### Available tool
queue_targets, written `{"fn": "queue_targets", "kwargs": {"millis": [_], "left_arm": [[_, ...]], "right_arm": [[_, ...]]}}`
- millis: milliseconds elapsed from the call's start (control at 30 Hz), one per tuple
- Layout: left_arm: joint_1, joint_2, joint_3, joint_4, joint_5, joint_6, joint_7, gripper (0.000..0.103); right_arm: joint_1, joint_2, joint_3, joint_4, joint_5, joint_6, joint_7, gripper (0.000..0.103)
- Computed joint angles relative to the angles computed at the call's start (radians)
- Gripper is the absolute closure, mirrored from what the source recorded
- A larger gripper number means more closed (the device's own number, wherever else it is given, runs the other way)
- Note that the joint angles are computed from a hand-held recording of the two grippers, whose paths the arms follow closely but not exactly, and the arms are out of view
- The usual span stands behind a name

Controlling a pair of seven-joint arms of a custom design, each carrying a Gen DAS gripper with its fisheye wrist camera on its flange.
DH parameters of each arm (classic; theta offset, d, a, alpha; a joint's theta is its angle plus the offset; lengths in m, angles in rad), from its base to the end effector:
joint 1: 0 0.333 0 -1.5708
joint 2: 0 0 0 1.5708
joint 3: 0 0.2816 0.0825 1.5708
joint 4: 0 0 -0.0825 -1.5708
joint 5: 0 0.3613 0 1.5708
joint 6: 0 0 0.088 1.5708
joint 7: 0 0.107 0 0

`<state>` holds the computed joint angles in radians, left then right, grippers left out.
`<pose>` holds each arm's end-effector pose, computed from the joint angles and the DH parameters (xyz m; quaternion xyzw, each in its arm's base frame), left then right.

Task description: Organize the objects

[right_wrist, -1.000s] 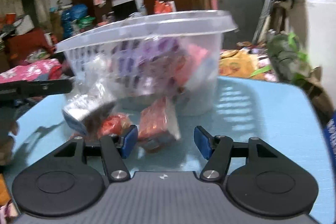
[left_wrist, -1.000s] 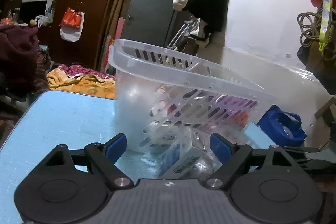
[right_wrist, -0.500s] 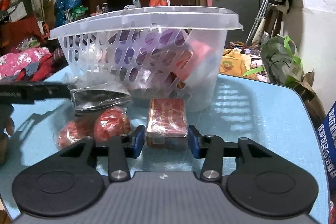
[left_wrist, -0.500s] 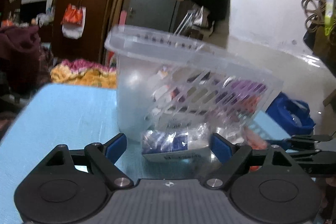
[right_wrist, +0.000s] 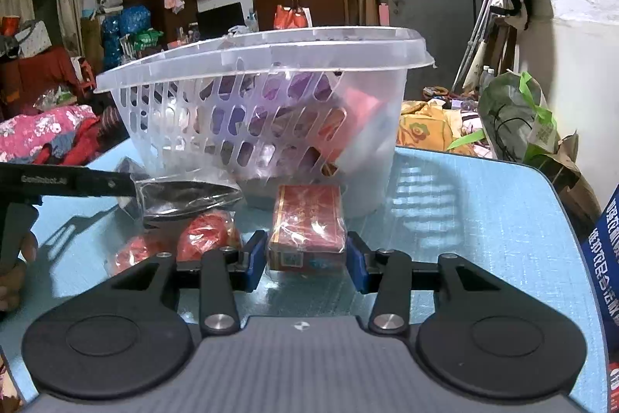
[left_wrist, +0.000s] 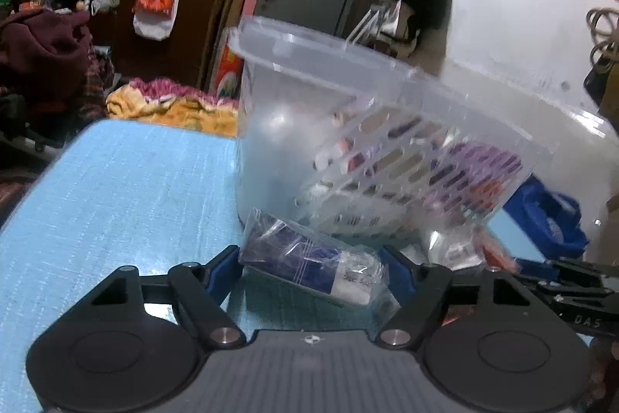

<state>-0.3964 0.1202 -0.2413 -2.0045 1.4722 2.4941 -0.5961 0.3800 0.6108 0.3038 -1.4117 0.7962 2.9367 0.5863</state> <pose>0.4679 -0.3496 0.4126 -0.7262 0.4637 -0.3986 0.3142 0.6168 0.3731 0.4262 -0.8062 0.3197 -0.1403 0.4776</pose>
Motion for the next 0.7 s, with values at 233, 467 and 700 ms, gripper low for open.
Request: {"fn": "queue_targets", "kwargs": {"millis": [233,467,700], "left_arm": [[-0.019,-0.025,-0.016,-0.028,0.125,-0.046,-0.090,0.023],[-0.018,-0.030,-0.021,-0.033,0.163,-0.051,-0.116,0.023],[-0.020,-0.027,-0.024,-0.030,0.187,-0.059,-0.123,0.023]], "right_arm": [[-0.021,0.000,0.037,-0.006,0.046,0.036,-0.059,0.056],[-0.079,-0.001,0.130,-0.022,0.160,0.098,-0.207,0.057],[-0.158,0.007,0.260,-0.008,0.421,0.170,-0.491,0.057]]}}
